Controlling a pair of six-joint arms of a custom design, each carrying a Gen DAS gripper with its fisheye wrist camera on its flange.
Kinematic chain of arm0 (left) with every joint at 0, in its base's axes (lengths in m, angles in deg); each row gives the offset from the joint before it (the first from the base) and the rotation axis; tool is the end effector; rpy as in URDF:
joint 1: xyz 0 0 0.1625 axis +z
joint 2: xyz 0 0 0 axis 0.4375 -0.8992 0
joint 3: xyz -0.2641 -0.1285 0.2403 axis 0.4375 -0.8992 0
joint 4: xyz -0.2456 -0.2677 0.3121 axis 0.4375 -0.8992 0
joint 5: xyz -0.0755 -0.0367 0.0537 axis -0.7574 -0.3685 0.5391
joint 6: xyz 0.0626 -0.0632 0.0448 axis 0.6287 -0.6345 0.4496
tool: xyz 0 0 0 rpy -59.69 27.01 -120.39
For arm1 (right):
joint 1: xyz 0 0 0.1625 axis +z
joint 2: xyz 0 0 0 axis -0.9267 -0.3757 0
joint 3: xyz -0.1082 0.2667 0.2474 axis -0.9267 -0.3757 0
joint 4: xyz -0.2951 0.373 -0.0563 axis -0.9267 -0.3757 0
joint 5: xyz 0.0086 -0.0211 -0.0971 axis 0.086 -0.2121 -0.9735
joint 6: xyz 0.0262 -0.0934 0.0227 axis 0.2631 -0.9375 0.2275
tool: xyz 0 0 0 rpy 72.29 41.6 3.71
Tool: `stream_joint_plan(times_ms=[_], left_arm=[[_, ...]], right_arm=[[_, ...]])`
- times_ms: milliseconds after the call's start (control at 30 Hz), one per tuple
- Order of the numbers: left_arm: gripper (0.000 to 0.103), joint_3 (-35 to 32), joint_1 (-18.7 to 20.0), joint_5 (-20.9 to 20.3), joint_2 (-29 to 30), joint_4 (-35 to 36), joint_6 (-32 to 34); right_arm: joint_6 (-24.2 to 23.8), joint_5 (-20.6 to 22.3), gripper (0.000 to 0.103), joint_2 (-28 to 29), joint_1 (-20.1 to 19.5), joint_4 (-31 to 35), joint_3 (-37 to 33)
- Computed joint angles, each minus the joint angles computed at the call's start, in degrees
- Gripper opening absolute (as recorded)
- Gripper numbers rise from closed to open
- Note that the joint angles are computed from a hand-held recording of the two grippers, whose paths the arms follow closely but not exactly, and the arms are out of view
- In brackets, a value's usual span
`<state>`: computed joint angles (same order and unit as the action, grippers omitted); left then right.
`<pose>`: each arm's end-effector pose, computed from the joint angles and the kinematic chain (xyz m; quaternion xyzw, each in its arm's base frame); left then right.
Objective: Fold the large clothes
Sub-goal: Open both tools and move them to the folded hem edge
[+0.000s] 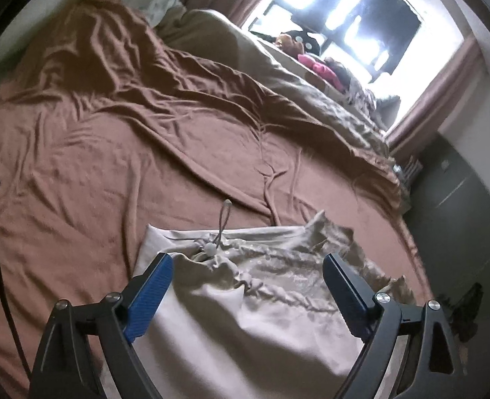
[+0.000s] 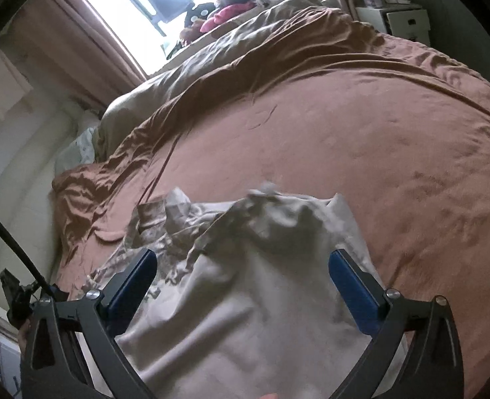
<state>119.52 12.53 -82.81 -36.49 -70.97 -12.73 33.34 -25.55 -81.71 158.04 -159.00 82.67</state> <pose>-0.3196 -0.5050 0.1957 0.0731 0.9253 -0.3500 0.1266 0.1011 -0.3863 0.4464 0.0086 -0.8785 0.4374 0.1918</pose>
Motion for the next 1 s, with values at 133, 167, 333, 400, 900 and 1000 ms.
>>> stream_joint_plan(times_ms=[133,167,333,400,900,1000], left_arm=[[0.092,-2.58,-0.39,0.66,2.44,5.38,0.73],[0.092,-3.18,-0.36,0.59,3.1,6.61,0.85],[0.091,-6.94,0.44,-1.07,7.56,12.83,2.69],[0.089,-9.34,0.88,-0.82,10.38,17.15,3.99],[0.002,-15.05,3.68,0.95,17.9,29.65,7.0],[0.001,-13.94,2.7,2.69,16.66,26.0,8.39]], right_arm=[[-1.84,-5.12,0.103,2.89,4.55,1.22,-0.81],[-2.23,-6.17,0.103,3.83,5.3,1.27,-1.07],[-2.93,-8.98,0.078,10.05,7.96,2.16,-3.27],[-3.53,-10.38,0.073,13.04,8.8,3.01,-4.52],[-9.83,-20.58,0.016,29.55,8.09,6.47,-12.59],[-11.52,-20.06,0.0,28.7,8.94,3.76,-12.22]])
